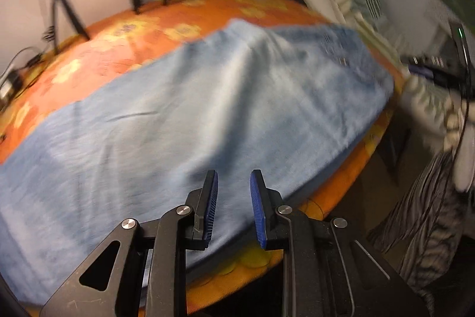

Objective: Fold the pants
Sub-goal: 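Open both tools and move them to the hem end of the jeans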

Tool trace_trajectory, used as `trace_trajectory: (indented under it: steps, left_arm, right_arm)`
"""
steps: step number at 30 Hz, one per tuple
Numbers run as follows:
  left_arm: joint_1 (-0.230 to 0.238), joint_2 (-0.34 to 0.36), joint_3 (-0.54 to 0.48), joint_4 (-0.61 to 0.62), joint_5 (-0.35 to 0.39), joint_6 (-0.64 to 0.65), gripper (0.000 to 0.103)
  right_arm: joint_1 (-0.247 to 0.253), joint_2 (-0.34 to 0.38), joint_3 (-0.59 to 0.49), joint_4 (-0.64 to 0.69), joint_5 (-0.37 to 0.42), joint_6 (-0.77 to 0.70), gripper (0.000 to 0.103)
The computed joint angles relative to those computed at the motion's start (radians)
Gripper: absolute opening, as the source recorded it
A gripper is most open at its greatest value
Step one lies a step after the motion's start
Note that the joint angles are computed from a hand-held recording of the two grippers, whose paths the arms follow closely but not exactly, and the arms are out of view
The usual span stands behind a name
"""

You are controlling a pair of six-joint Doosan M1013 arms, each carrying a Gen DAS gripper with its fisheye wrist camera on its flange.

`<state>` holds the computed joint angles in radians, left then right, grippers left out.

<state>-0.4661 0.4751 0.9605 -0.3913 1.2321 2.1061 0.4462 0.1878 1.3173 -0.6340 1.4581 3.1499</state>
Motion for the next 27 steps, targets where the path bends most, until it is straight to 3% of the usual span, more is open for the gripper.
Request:
trace_trajectory:
  steps: [5,15,21,27]
  left_arm:
    - [0.059,-0.027,0.016,-0.008,-0.068,-0.094,0.026]
    - [0.192,-0.049,0.047,0.019,-0.105,-0.321,0.034]
    - [0.260,-0.075,0.091,0.085,-0.165,-0.442,0.034]
    - [0.339,-0.080,0.108,0.145,-0.215,-0.598,0.034]
  right_arm:
    - [0.014,0.033,-0.084,-0.010,-0.061,-0.136,0.043]
    - [0.018,0.164,-0.280,0.082,-0.204,-0.357,0.044]
    - [0.021,0.280,-0.444,0.173,-0.251,-0.517,0.045]
    - [0.025,0.468,-0.739,0.335,-0.216,-0.763,0.045]
